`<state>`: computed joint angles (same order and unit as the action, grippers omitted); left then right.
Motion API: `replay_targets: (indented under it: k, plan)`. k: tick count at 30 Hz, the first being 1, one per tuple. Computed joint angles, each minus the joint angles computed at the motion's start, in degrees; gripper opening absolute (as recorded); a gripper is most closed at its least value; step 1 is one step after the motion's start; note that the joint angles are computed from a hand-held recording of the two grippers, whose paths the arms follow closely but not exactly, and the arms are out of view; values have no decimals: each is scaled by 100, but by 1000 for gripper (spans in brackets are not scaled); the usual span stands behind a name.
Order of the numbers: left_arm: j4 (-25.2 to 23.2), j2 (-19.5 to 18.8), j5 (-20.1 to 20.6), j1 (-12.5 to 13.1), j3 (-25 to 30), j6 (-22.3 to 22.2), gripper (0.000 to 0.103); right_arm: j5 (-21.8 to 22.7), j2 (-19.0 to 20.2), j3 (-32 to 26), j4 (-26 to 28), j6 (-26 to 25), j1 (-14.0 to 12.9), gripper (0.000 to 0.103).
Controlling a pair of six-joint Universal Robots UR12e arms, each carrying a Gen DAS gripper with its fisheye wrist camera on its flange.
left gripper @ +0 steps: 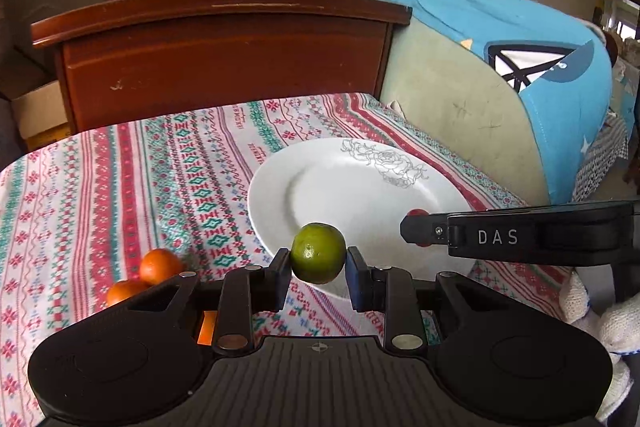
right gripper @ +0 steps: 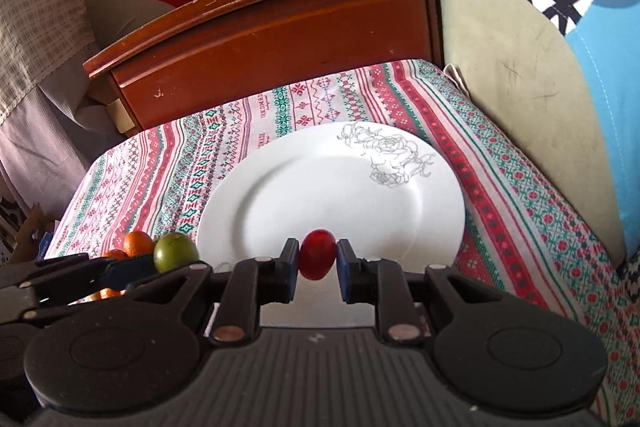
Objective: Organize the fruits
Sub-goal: 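Carry both fruits over the white plate and open both tools to release, then withdraw both tools from the plate back toward the fruit pile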
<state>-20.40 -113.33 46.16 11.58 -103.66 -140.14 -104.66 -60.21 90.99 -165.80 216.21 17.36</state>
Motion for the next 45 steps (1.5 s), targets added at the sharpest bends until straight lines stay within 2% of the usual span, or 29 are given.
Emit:
replay_targets:
  k: [7, 10, 12, 15, 20, 22, 24, 29, 33, 37, 45]
  plan:
    - [-30, -74, 72, -111, 69, 21, 29, 72, 17, -8, 8, 1, -54, 24]
    - [60, -73, 100, -110, 72, -130, 30, 65, 3, 16, -54, 122, -76, 24]
    - [180, -82, 141, -106, 69, -225, 31, -72, -5, 17, -39, 160, -76, 24]
    - [449, -103, 419, -133, 54, -382, 31, -428, -18, 7, 85, 293, -75, 25]
    - [374, -149, 705, -154, 122, -605, 33, -869, -51, 55, 236, 545, -113, 27]
    - [316, -167, 675, -142, 141, -618, 38, -1034, -53, 62, 344, 671, -128, 28]
    - [288, -170, 695, -145, 148, -649, 40, -1091, -59, 78, 440, 811, -162, 29]
    - [176, -162, 652, -158, 157, -568, 40, -801, -56, 114, 538, 1008, -256, 30]
    - [180, -164, 678, -166, 165, -572, 40, -435, -14, 98, 426, 834, -299, 31]
    - [176, -165, 739, -168, 183, -600, 40, -614, 37, -3, 565, 572, -220, 32]
    - [188, -135, 947, -124, 173, -698, 40, -433, 90, -97, 522, 152, -139, 31]
